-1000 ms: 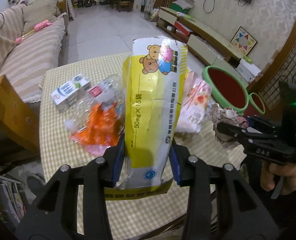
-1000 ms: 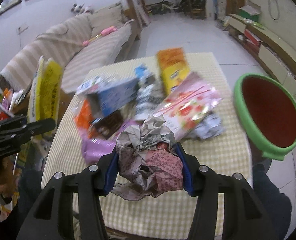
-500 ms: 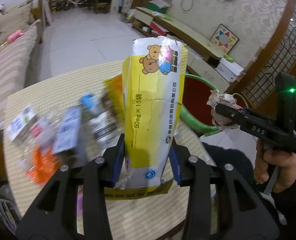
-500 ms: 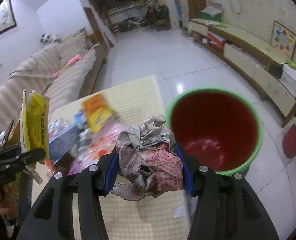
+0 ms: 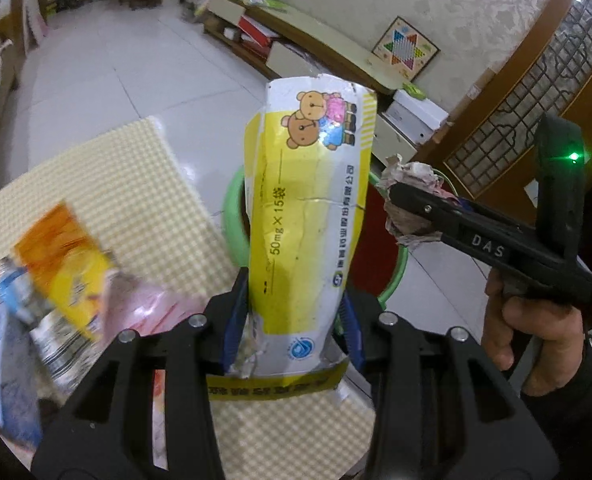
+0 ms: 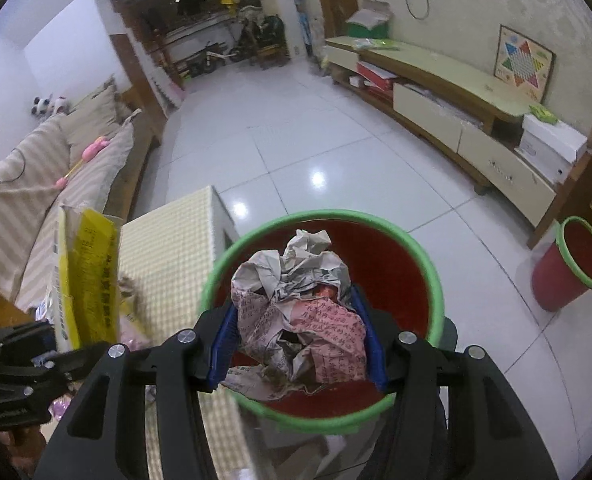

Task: Collect trash
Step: 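Lift the yellow box with the left tool while the right tool carries paper over the bin, then open both tools over the red bin to drop box and paper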

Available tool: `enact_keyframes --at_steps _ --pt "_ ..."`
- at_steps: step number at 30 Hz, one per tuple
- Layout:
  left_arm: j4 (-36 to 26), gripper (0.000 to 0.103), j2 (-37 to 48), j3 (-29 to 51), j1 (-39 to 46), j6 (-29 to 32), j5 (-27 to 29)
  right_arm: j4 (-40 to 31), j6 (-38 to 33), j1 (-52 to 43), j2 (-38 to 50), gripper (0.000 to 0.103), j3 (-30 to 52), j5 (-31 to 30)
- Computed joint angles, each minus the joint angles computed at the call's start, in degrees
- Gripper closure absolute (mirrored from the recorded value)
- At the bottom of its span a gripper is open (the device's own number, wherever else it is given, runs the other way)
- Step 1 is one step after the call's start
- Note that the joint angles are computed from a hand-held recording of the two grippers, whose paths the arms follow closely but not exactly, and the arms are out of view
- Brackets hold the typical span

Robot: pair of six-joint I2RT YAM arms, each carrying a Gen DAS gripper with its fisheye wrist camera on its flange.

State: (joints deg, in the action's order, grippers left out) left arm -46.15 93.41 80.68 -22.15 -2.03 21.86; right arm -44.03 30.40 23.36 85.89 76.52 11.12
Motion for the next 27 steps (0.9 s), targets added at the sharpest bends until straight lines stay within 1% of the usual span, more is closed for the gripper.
enact_keyframes --at_steps 3,5,10,18,20,23,24,25,26,27 --pt "-0.05 0.062 4.81 3.83 -1.58 -0.84 -0.42 0.77 -1.75 -3.55 1.10 0.052 -0.27 -2.88" --pt "-0.31 0.062 8.46 7.24 -3.29 -1.72 -2.10 1.25 -2.51 -5.28 2.21 0.052 -0.36 -3.95" --pt "-1.40 0.061 15.53 13.70 -6.29 -3.58 -4.76 2.70 -2.31 -8.18 5.30 0.052 -0.40 -7.40" --pt "-6.03 0.058 25.67 23.63 -9.88 -3.56 -10.12 1.62 -2.56 -8.36 8.98 0.051 1.03 -7.33" --pt "-6.42 0.058 26.52 24.53 -10.01 -3.75 -10.60 1.13 -2.48 -8.30 9.46 0.051 1.50 -7.18" --pt "-6.52 0.055 27.63 25.81 -10.50 -4.42 -10.87 0.39 -2.53 -8.22 9.87 0.051 2.28 -7.05" --pt "-6.10 0.048 27.44 25.52 -10.69 -4.46 -11.79 0.52 -2.54 -8.30 10.02 0.049 2.36 -6.99" --pt "-5.51 0.038 27.36 25.23 -10.91 -4.67 -12.73 0.66 -2.39 -8.24 10.07 0.046 2.40 -6.73" --pt "-5.08 0.032 26.87 24.92 -10.96 -4.82 -13.79 0.69 -2.05 -8.12 9.84 0.041 2.37 -6.35" --pt "-4.09 0.023 25.24 23.10 -10.58 -4.48 -14.48 0.90 -2.00 -8.27 9.73 0.039 2.28 -6.39"
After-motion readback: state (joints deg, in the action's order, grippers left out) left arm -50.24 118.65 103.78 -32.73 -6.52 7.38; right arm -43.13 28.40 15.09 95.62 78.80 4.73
